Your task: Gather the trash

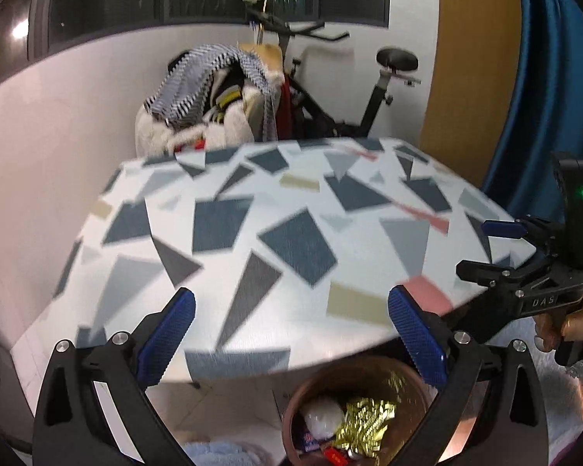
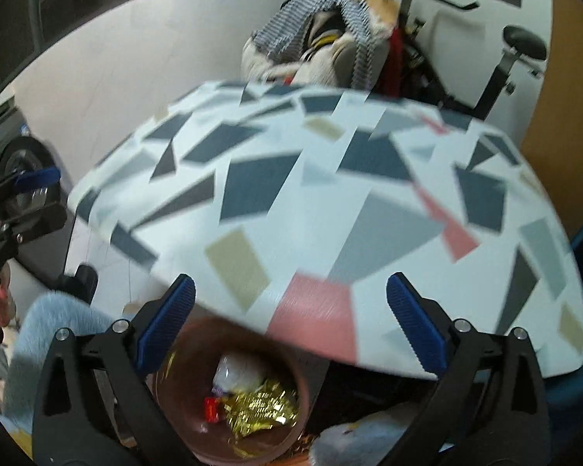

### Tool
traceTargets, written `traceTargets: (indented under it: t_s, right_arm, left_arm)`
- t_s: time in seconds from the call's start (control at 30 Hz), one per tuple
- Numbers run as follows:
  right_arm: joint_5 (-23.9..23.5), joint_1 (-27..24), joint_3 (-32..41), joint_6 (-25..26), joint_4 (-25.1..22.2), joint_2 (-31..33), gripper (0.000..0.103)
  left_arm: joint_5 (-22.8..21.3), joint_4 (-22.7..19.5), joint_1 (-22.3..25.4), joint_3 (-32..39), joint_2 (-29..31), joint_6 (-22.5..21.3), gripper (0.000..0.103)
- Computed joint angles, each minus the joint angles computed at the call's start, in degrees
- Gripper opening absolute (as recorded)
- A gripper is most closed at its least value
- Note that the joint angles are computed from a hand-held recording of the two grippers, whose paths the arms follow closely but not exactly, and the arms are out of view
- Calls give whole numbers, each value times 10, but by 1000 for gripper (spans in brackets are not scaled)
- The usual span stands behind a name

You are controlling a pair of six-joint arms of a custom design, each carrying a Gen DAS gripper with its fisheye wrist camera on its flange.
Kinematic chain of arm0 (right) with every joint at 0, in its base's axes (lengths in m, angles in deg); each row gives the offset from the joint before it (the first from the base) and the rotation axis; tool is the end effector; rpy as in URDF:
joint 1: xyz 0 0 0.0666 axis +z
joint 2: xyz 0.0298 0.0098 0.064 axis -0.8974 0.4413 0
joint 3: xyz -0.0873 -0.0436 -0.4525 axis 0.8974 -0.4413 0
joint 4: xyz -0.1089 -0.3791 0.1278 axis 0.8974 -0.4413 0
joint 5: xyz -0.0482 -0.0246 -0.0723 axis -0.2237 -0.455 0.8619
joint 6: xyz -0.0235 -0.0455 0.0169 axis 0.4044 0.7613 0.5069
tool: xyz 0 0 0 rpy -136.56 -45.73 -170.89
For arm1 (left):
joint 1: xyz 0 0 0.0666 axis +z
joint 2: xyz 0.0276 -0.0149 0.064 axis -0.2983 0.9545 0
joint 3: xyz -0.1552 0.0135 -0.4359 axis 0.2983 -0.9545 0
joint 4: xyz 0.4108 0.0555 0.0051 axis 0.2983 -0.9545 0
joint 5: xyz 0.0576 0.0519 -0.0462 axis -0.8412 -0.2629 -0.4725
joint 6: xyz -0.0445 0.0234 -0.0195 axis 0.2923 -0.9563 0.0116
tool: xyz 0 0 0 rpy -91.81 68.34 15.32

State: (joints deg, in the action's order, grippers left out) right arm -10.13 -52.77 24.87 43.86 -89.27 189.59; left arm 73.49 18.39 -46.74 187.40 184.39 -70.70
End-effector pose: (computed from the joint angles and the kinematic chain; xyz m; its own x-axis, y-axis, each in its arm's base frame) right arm 0.6474 0.1332 0.4678 -0.6149 -0.2781 -0.7380 -0.4345 0.9004 0.0228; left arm 0.6049 -0.3301 0.5104 -0.6153 0.1027 -0.7816 0.1601 0.9871 0.0036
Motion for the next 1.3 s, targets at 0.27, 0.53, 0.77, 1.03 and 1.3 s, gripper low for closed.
traceTargets:
  t_s: [0.27, 0.53, 0.77, 1.03, 1.3]
  right_arm:
    - [13, -15, 65, -12, -1, -10, 97]
    - [2, -26, 89, -17, 7, -24, 97]
    - [3, -25, 96, -10, 3, -31, 97]
    - [5, -24, 98, -8, 1, -32, 97]
    - [8, -20, 94, -10, 1, -37, 97]
  left_arm:
    - [-66, -15, -10, 90, 14, -26, 97]
    - [-82, -27, -18, 132, 19, -31, 97]
    - [-94, -28, -28, 131, 17, -50, 97]
    - [-92, -25, -28, 121, 12, -49, 97]
    - [-89, -26, -27, 120, 11, -48, 97]
